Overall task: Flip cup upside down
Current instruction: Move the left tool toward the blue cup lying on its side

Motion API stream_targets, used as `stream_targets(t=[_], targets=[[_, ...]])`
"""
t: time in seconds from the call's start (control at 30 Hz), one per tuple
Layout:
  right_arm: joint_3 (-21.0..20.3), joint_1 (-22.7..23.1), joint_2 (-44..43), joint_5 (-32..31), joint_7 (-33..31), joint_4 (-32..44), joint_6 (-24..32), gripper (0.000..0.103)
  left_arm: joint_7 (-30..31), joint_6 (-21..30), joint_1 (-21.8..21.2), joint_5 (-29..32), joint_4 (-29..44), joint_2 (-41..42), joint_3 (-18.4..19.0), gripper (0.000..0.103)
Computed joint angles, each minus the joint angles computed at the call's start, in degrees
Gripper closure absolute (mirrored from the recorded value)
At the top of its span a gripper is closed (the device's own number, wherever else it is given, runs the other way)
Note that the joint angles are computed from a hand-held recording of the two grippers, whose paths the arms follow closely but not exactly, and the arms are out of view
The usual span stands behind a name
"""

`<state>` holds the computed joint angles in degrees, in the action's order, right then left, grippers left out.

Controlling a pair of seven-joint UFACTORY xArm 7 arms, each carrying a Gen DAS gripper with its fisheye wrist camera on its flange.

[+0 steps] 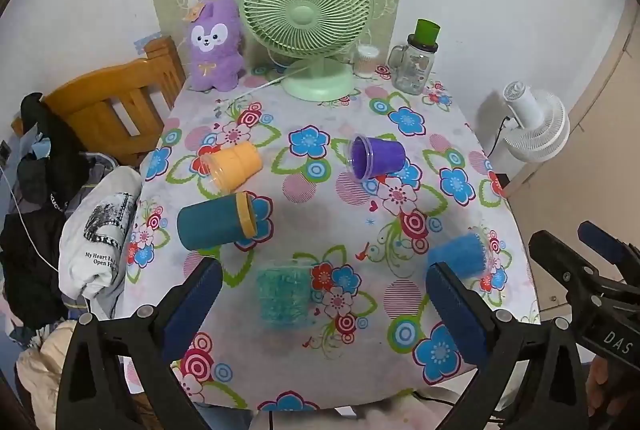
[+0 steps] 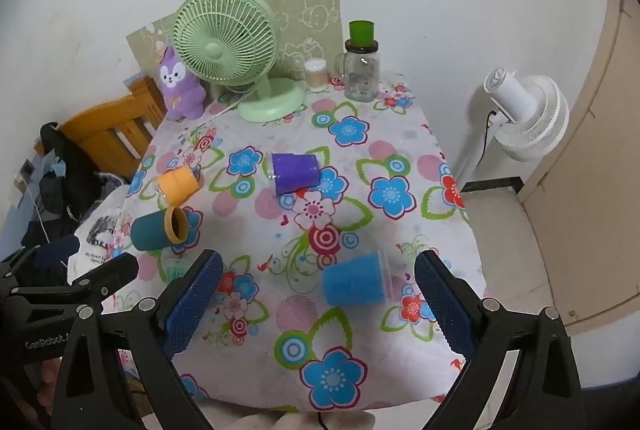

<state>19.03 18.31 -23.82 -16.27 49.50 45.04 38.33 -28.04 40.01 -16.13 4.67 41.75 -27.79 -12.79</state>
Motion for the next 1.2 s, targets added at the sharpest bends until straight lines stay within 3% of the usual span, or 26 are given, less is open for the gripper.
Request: stream_targets(t=[0.53, 1.2], targets=[[-0.15, 0.14, 0.13, 0.16, -0.43, -0.52, -0.27, 0.005, -0.19, -0.50, -0.46, 1.16, -0.13, 1.33, -0.86, 0.001], [-4.11, -1.02, -0.12, 3.64, -6.35, -3.45, 0.25, 0.005, -2.56, 0.30, -3.57, 1.09, 6.22, 11.64, -1.71, 0.001]])
